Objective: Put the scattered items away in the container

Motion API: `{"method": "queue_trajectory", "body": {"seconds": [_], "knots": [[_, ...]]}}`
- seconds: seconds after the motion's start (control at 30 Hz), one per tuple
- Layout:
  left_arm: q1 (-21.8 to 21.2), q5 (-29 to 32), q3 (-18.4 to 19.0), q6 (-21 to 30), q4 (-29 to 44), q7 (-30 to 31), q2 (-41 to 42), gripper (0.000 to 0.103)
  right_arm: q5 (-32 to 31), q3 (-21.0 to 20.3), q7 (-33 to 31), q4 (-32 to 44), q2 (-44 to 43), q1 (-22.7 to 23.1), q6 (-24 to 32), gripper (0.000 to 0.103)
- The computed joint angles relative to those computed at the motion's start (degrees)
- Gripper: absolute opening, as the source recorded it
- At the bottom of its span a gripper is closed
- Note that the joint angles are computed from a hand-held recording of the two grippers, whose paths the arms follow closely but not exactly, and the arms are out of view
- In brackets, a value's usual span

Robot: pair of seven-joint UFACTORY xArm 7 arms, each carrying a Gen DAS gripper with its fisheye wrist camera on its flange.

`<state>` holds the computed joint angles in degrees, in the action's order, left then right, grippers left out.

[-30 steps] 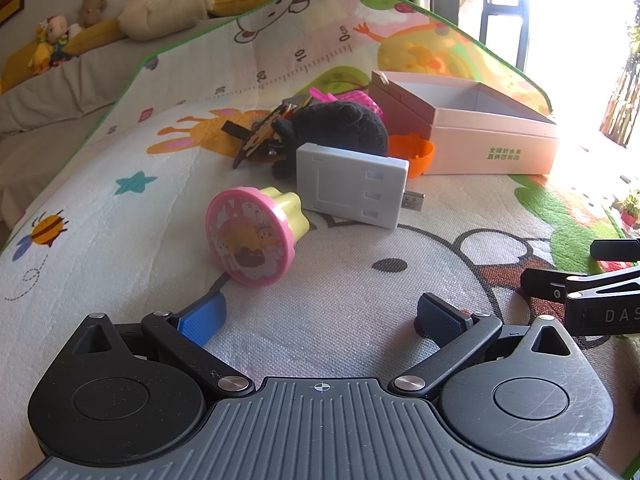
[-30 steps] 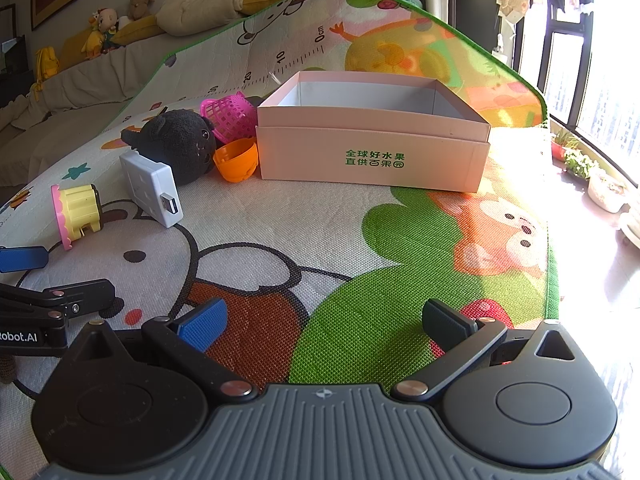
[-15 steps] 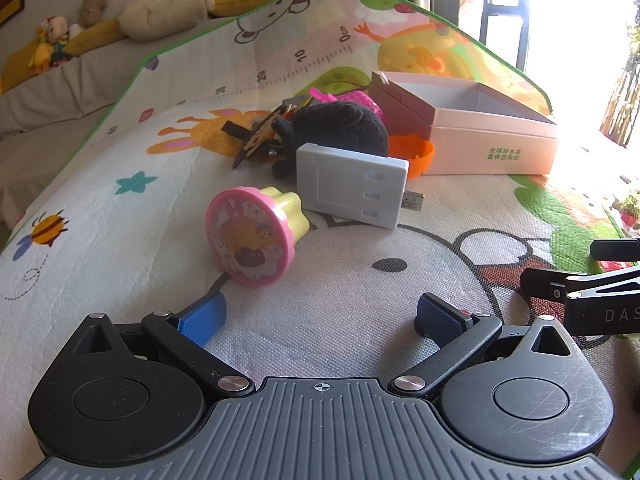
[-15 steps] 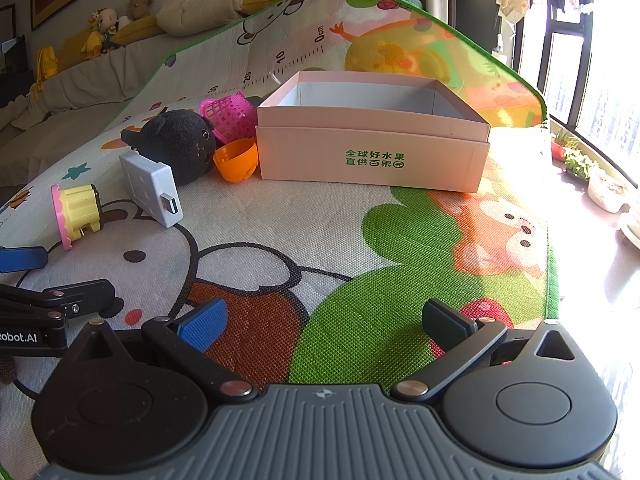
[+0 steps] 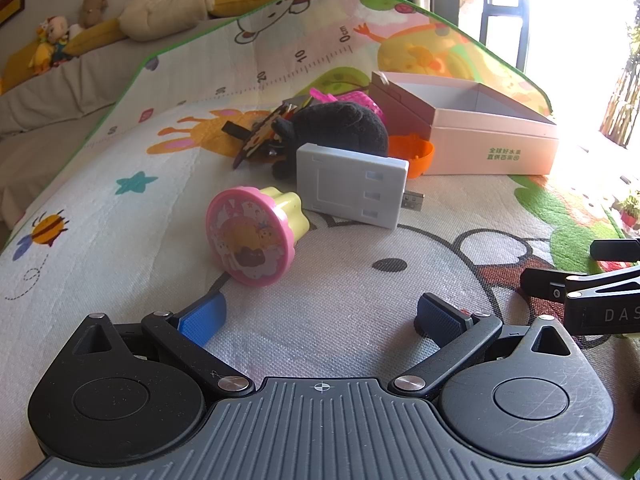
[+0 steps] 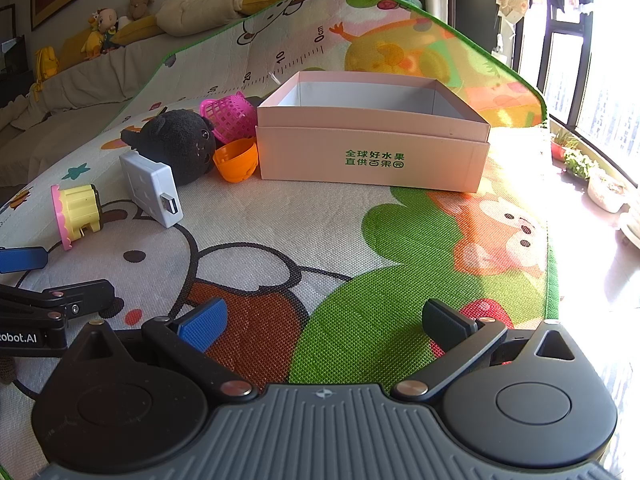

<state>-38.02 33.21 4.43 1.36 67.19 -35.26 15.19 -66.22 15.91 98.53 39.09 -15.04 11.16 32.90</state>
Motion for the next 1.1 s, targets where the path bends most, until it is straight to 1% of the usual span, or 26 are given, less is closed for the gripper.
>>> {"method": "queue_trajectory", "body": {"seconds": [0.77, 0.87, 0.93, 1.0, 1.07, 1.1], "knots": [[-0.26, 0.15, 0.23, 0.2, 0.34, -0.14, 0.22, 0.103, -0.09, 0.12, 0.24, -0.35, -0.26, 0.01, 0.01, 0.103], [-0.74, 0.86, 0.58, 0.57, 0.0, -0.78, -0.23, 0.103, 0.12, 0.12, -0.02, -0.43, -0.26, 0.15, 0.04, 0.103], [0.83, -0.29, -1.17, 1.42, 0.95, 0.67, 0.43, 0.103, 0.78, 0.07, -1.07, -0.01, 0.09, 0.3, 0.14, 0.103], [2.43, -1.87, -3.03, 2.17, 0.83, 2.76, 0.12, 0.103, 3.49, -0.31, -3.3, -0.4, -0.75, 0.9, 0.1, 0.103], [4.9, -4.22, -5.52, 2.2, -0.5, 6.17, -0.98, 0.103, 6.19, -0.28, -5.77, -0.63, -1.27, 1.29, 0.01, 0.103], [5.37, -4.94, -6.0, 2.36, -1.37, 7.04, -1.83, 0.103, 7.75, -0.38, -7.17, -1.2, -2.04, 1.49, -0.28, 0.103]]}}
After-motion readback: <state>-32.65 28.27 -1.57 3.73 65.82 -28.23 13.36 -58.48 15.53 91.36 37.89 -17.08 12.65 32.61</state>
